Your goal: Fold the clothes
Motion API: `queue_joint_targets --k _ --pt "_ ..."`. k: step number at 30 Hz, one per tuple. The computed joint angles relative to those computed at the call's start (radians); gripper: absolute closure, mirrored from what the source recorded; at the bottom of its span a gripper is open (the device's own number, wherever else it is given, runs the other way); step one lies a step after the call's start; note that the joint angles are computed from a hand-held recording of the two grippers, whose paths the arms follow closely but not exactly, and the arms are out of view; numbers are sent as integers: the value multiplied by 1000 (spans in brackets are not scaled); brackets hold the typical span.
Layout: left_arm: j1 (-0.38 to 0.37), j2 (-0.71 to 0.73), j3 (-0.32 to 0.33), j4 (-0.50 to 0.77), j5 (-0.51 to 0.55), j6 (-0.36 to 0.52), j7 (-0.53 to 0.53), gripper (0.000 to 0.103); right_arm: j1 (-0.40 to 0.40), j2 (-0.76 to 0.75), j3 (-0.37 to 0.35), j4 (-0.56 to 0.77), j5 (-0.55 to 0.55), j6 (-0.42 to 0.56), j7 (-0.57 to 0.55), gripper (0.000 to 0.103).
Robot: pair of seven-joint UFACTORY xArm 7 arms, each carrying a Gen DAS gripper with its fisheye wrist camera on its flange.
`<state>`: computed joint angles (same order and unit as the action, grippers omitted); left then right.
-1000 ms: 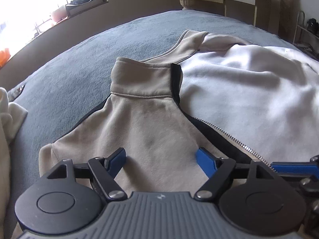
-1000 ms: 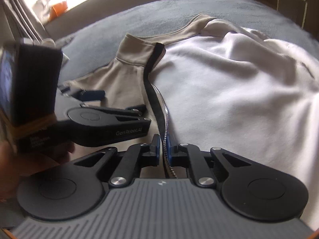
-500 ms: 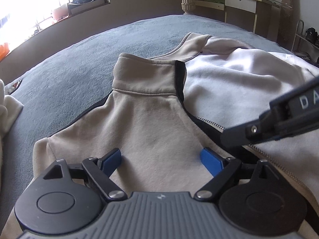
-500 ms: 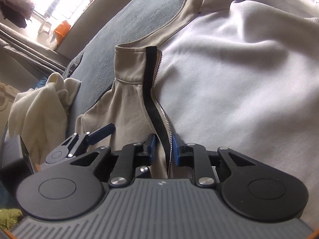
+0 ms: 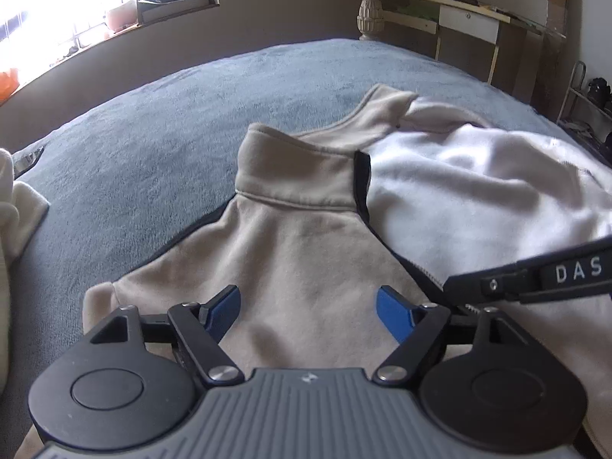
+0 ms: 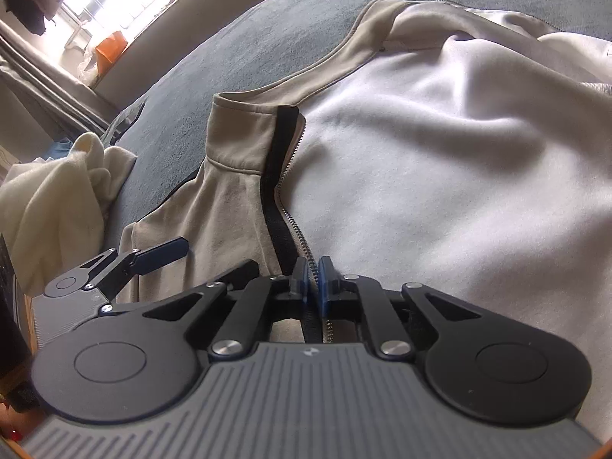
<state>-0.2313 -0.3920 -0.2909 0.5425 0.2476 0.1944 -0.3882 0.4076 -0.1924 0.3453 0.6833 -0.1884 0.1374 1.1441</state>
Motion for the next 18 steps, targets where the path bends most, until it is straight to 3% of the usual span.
queue_joint_targets --k 3,6,9,11,15,18 --pt "71 23 -45 35 42 -43 -53 23 115 12 -99 -8 153 -26 -157 74" --pt "140 92 -98 103 118 -45 -112 23 103 45 -79 39 155 18 -213 69" --pt "185 159 -141 158 239 -25 -187 23 38 67 -12 105 -25 119 -136 84" --pt "197 190 -154 178 315 -7 -238 23 23 62 8 114 -128 135 -67 93" --pt "174 205 -128 181 384 -3 -303 23 -11 60 100 179 -487 291 174 95" --pt "117 181 -62 149 358 -44 -295 24 36 113 137 252 -662 461 198 95"
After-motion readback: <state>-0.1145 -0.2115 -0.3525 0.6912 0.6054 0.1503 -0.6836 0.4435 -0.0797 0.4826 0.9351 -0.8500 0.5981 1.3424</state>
